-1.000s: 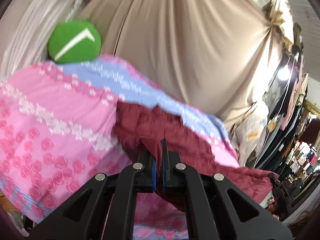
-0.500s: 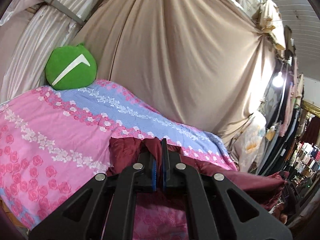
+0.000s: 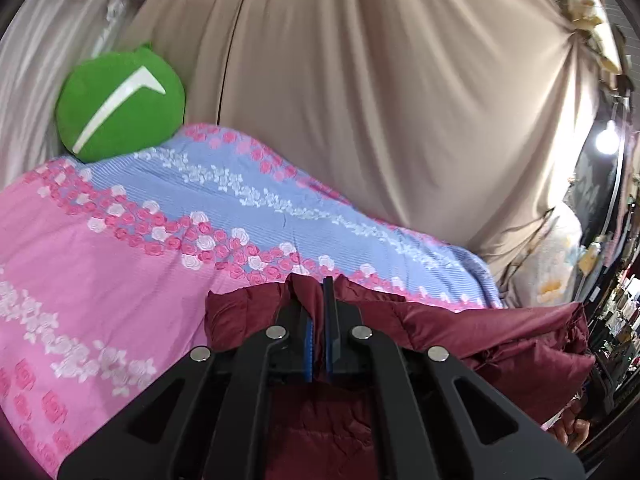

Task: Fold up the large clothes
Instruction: 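Lift the jacket edge with both grippers and fold it over the jacket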

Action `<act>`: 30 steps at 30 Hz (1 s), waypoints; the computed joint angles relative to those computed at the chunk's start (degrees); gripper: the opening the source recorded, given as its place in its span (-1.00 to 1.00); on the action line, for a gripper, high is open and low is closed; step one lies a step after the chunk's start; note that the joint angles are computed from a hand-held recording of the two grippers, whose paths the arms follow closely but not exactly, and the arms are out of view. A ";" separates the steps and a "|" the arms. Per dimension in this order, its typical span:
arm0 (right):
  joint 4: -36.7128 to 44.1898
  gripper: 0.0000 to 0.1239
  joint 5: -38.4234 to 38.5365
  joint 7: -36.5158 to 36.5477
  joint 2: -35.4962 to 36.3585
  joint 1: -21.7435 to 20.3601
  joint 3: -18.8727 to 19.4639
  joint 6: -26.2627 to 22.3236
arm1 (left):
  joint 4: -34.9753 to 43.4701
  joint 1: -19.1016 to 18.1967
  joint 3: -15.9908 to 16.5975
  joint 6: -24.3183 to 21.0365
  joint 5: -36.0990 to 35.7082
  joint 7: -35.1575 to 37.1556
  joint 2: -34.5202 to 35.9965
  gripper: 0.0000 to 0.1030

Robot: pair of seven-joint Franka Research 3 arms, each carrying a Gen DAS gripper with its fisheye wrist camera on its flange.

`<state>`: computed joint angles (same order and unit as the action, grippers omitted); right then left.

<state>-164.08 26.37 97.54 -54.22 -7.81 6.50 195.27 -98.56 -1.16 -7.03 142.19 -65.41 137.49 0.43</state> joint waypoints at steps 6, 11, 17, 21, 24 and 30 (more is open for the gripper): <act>9.57 -0.97 -1.17 -1.08 15.18 1.05 -5.45 -0.76 | 12.87 -1.21 -3.15 2.93 15.81 -13.67 12.76 -0.96; 15.17 -0.97 -0.73 -1.44 24.86 1.91 -8.40 -2.04 | 22.85 -3.73 -3.60 3.04 29.82 -24.62 22.50 -0.96; 22.01 -0.97 -0.09 -0.46 35.53 -3.21 -5.69 -6.71 | 34.08 -6.74 -2.91 -0.22 43.27 -34.65 32.50 -0.96; 25.45 -0.97 -3.21 3.18 40.65 -10.88 0.06 -10.09 | 42.08 -7.39 -3.66 -3.78 48.91 -38.96 39.12 -0.96; 27.19 -0.97 -8.12 7.73 43.39 -16.19 4.05 -12.46 | 46.53 -7.34 -4.83 -5.66 52.06 -41.07 42.76 -0.96; 29.30 -0.97 -12.57 12.36 47.05 -14.55 1.30 -15.60 | 52.51 -6.79 -7.75 -7.58 55.98 -43.21 48.11 -0.95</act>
